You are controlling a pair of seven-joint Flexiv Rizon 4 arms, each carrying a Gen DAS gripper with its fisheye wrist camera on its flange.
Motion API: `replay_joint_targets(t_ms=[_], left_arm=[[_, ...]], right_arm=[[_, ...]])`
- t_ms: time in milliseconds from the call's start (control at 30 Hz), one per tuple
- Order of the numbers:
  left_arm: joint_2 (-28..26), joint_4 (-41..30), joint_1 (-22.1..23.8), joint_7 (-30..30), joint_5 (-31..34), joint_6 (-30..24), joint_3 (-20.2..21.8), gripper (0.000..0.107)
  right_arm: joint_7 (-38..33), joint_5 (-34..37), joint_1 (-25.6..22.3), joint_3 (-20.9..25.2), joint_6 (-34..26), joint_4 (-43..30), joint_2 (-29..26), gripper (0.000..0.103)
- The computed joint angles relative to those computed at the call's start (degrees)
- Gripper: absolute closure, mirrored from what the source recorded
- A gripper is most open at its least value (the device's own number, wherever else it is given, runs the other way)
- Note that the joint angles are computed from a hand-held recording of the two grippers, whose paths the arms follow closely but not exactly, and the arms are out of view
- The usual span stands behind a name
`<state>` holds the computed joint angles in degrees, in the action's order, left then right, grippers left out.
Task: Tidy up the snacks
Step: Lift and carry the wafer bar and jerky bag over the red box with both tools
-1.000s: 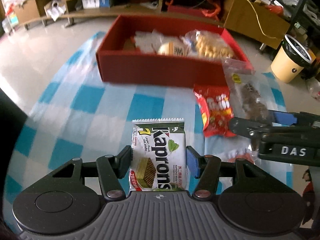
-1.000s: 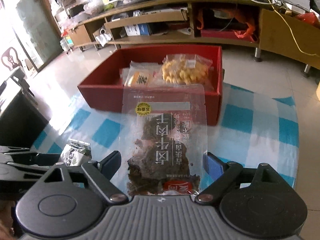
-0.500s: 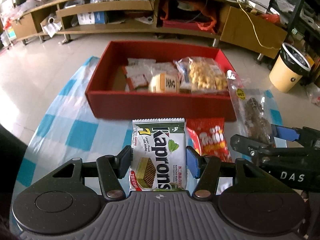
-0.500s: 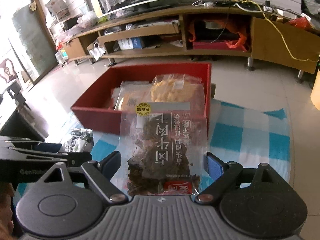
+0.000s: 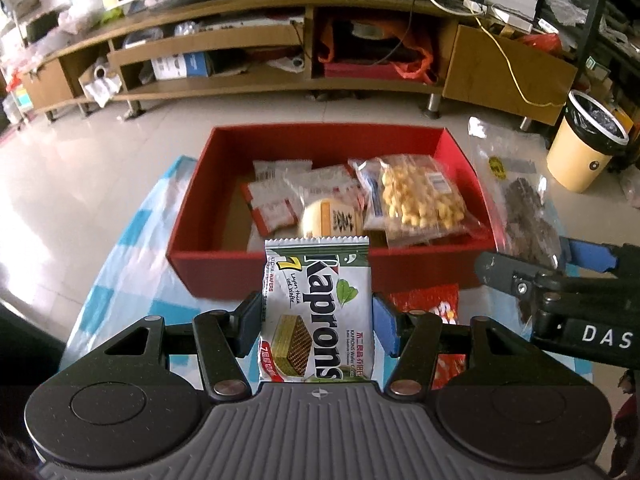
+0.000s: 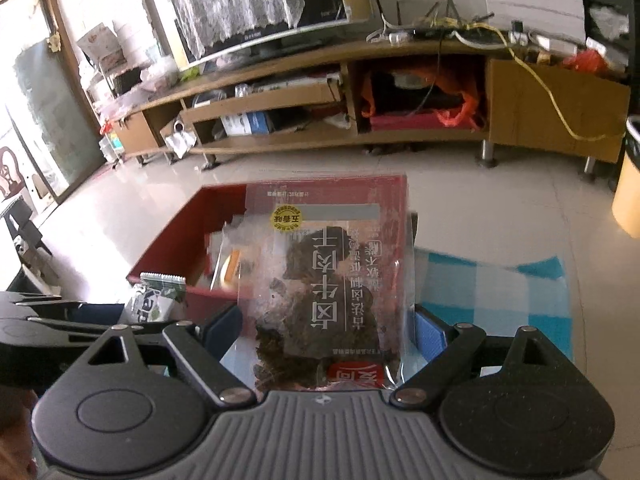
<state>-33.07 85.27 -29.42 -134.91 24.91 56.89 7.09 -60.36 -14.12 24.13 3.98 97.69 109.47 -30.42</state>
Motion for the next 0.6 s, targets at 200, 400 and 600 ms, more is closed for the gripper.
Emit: replay_joint_targets(t_ms=[200, 400, 600], left_arm=[[-1.54, -2.68, 0.18, 0.2, 0.56, -0.47, 0.64, 0.042], [-3.39, -5.25, 0.58, 0.19, 0.59, -0.92, 1.16, 0.042], [-5.05, -7.29, 1.27, 0.66, -0.24, -1.38, 1.67, 0.042]], right_arm=[[0.34, 0.3, 1.2, -1.77, 0.59, -1.35, -0.88, 0.015], [0.81, -0.05, 1.01, -2.38, -0.84, -4.17, -2.71, 0.015], [1.06, -0.53, 0.47, -2.15, -2.01, -6.92, -4.46, 0.015]])
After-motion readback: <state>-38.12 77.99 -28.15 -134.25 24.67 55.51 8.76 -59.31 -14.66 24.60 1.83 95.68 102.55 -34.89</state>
